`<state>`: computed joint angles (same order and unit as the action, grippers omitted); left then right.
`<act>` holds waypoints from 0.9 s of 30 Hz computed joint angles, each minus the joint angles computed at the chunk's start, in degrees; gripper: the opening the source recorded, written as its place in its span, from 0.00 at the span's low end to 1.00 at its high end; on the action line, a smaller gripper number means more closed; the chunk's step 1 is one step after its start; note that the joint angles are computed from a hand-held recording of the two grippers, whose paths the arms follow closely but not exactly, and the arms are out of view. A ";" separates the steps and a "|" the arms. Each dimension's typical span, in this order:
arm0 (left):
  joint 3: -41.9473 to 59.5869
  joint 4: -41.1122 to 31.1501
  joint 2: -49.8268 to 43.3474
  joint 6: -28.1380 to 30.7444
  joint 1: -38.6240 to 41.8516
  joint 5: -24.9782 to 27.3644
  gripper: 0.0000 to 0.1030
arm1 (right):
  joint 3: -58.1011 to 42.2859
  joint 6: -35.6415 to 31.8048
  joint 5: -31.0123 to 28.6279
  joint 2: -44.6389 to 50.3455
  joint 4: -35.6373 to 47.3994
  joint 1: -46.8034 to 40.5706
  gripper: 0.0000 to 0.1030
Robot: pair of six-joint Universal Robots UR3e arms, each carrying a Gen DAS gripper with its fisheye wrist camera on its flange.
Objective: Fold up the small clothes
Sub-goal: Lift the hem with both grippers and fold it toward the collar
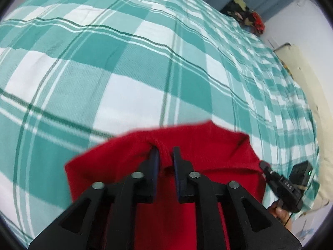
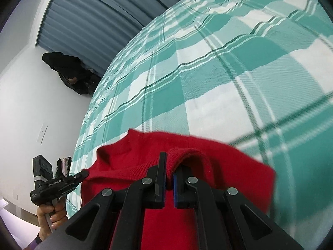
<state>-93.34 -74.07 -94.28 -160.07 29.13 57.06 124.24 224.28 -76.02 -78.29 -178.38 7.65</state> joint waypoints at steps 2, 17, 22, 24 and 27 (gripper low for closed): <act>1.00 1.99 -0.87 -3.24 1.56 -1.62 0.63 | -0.71 0.38 -0.02 1.27 -0.98 -0.71 0.14; -19.68 -20.67 29.88 35.80 14.70 -2.59 0.79 | -2.11 -20.62 -4.13 -15.96 24.99 13.85 0.32; -22.83 -18.35 30.29 36.15 21.64 1.38 0.60 | 9.10 -17.80 -12.63 -26.59 31.36 17.10 0.05; -20.60 -23.44 32.68 37.03 27.52 -0.29 0.73 | 6.36 -14.60 -16.97 -30.58 38.63 19.37 0.09; -17.14 -37.99 35.57 46.98 37.79 -3.80 0.82 | 3.01 -13.13 -18.51 -31.77 38.66 22.86 0.09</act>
